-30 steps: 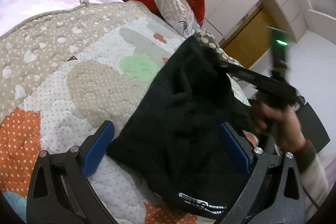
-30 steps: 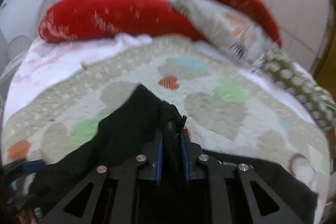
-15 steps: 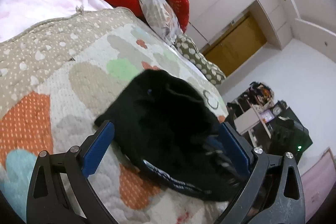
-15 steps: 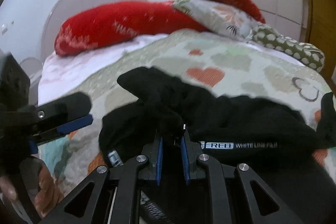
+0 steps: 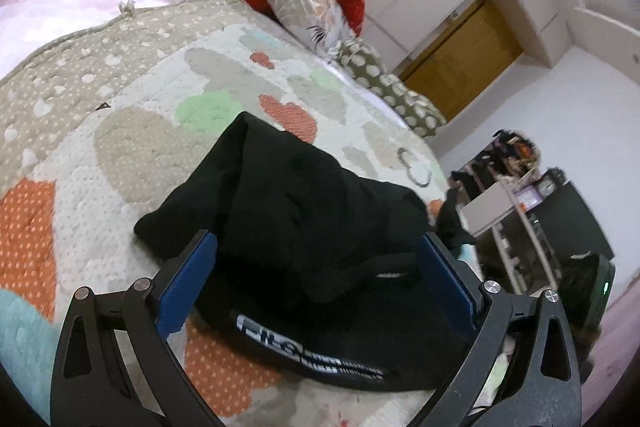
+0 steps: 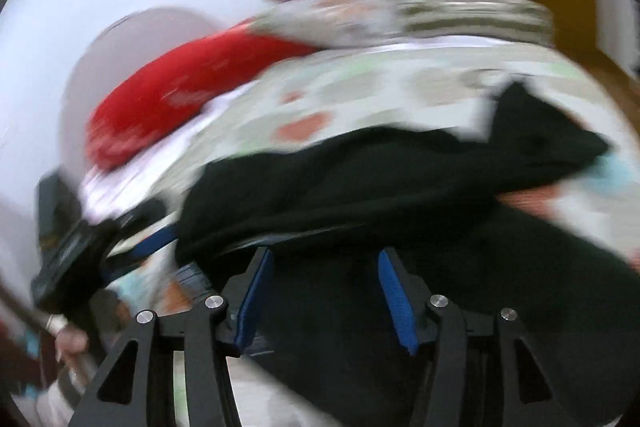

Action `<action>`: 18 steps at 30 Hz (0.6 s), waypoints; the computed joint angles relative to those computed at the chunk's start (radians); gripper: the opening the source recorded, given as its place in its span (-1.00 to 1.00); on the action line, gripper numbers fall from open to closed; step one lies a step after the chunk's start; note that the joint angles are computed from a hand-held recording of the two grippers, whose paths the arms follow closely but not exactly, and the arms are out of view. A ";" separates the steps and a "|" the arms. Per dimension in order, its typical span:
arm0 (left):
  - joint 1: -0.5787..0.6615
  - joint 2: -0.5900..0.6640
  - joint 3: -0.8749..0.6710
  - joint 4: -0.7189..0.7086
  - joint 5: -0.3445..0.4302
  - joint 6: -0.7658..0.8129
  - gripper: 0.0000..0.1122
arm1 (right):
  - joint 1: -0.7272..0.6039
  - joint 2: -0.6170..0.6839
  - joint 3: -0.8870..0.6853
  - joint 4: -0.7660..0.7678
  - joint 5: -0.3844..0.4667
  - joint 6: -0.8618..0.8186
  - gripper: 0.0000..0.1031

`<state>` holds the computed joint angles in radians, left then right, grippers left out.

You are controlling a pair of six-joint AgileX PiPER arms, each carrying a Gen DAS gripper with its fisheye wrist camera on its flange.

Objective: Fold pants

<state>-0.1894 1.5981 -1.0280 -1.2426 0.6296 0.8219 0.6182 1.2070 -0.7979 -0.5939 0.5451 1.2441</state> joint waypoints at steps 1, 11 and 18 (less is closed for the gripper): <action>-0.010 0.014 -0.013 0.019 -0.010 -0.022 0.77 | -0.047 -0.012 -0.001 0.022 0.020 -0.031 0.03; -0.059 0.075 -0.092 0.144 -0.054 -0.192 0.77 | -0.449 0.361 -0.407 0.291 0.162 -0.450 0.41; -0.091 0.121 -0.170 0.284 -0.038 -0.243 -0.03 | -0.572 0.291 -0.249 0.424 0.050 -0.618 -0.82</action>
<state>-0.2799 1.7192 -1.1983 -0.9590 0.5917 0.5786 0.0465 1.4981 -1.0468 -0.1695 0.5956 0.6261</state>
